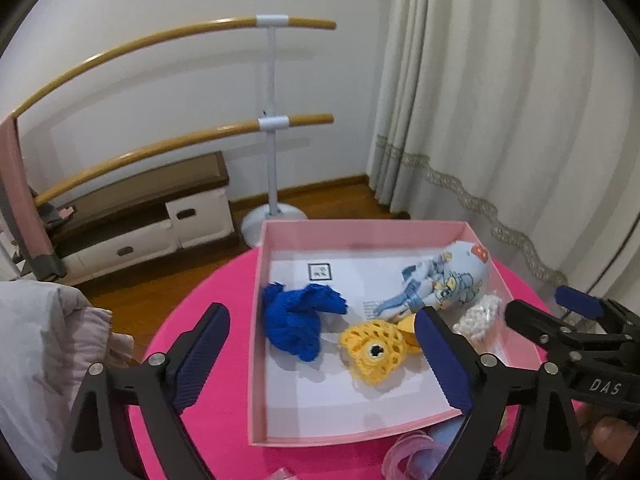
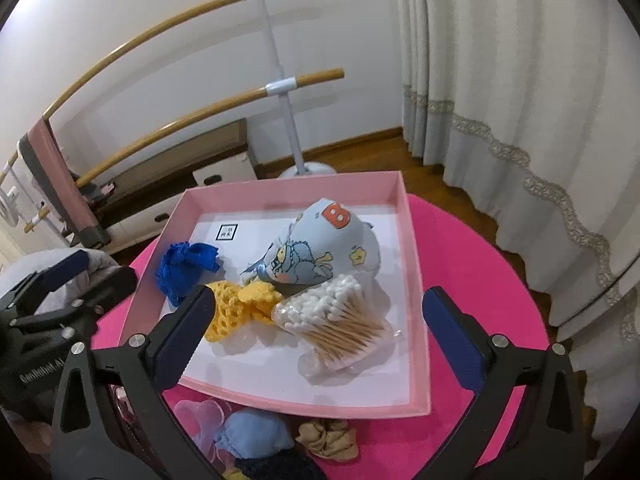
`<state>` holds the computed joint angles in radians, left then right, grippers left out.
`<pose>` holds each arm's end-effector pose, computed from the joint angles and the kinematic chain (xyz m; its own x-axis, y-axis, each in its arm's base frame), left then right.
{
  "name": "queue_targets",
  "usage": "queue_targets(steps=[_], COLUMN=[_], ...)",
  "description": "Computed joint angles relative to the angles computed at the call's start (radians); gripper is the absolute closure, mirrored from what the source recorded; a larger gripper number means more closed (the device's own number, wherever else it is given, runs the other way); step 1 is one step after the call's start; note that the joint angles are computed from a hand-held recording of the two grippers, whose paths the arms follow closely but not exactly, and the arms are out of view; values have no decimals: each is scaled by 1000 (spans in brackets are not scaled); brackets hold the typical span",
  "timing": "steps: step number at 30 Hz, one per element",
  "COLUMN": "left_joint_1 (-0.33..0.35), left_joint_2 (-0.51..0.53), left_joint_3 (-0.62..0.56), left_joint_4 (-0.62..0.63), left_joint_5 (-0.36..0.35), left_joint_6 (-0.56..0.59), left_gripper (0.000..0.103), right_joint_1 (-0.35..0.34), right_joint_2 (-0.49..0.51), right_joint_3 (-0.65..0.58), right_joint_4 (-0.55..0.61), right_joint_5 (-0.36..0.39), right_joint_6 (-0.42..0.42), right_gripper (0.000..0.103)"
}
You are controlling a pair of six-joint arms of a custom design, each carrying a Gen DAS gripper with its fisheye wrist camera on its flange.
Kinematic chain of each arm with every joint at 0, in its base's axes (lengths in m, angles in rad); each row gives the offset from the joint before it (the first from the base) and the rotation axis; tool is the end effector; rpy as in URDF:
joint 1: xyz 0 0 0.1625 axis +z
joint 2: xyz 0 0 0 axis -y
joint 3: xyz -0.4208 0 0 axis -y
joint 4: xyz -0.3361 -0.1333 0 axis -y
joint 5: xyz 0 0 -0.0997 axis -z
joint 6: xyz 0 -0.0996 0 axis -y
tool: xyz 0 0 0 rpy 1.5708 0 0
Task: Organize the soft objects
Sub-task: 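Lift both open tools out of the box and back away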
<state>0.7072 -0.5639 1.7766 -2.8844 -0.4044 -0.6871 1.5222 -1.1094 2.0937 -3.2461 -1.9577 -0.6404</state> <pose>-0.2922 -0.5456 0.0437 -0.7318 -0.2253 -0.6432 0.3779 0.6513 -0.6580 0.0709 -0.5130 0.2518 -0.7547 -0.2312 0.6140 -0.5157 0.7876 -0.3373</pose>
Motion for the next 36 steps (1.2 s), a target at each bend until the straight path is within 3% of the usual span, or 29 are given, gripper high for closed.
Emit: queue_targets(steps=[8,18,28,36], left_joint_1=[-101,-241,-399,-519], left_joint_2=[-69,-184,-254,-254], left_joint_3=[156,272,309,328], left_joint_4=[119,503,998,1187], left_joint_5=[85,123,84,11], left_joint_6=[-240,-644,-1098,-1307], left_gripper=[2,0,0,0], right_joint_1=[18,52,77,89], right_joint_2=[-62,-183,-340,-410], right_joint_3=[68,211,378,485], right_joint_4=[-56,-148,-249,-335], right_joint_5=[27,71,109,105], right_joint_6=[22,14,2,-4], right_gripper=[0,0,0,0])
